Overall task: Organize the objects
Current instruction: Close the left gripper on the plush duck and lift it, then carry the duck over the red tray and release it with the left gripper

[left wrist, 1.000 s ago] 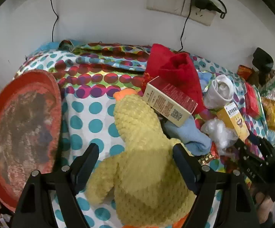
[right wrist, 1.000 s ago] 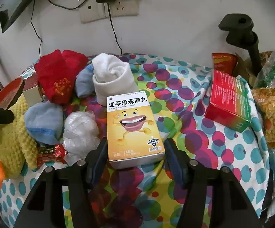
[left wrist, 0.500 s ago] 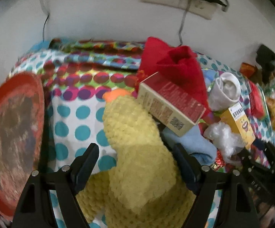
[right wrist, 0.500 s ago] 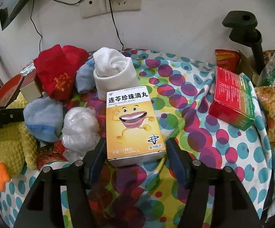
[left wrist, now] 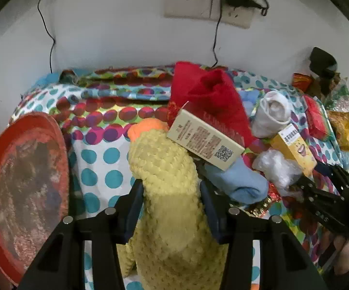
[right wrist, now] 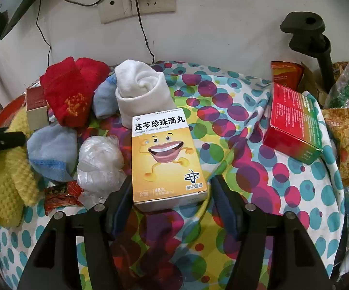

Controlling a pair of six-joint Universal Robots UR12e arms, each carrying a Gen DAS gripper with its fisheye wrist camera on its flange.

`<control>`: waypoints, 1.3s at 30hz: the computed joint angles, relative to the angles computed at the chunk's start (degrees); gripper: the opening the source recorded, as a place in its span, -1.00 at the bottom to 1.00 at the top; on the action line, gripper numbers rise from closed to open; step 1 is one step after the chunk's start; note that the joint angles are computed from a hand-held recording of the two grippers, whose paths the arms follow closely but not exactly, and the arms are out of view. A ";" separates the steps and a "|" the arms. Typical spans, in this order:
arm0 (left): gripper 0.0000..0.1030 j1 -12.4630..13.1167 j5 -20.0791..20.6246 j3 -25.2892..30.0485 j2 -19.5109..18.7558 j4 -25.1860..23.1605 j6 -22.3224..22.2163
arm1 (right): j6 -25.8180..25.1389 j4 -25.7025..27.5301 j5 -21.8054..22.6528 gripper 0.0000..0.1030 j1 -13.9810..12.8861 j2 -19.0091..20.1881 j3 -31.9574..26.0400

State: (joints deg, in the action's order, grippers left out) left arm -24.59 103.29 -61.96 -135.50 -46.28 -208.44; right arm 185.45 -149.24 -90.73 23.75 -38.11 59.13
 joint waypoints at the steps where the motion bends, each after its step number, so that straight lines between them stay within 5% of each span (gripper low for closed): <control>1: -0.07 -0.21 0.62 -0.05 0.18 -0.14 0.64 | 0.00 -0.01 0.05 0.22 -0.01 0.00 0.00; 29: -0.21 -1.77 8.00 -12.12 9.75 12.17 4.39 | -0.25 1.20 -2.91 0.28 0.59 0.40 -0.88; 39: -0.21 -1.59 10.74 -14.18 12.34 12.14 3.80 | -0.18 1.29 -3.32 0.29 0.62 0.50 -1.01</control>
State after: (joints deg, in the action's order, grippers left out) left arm -26.18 114.03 -76.15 -123.15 -34.15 -204.64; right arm 185.27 -147.95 -94.05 24.37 -37.61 58.11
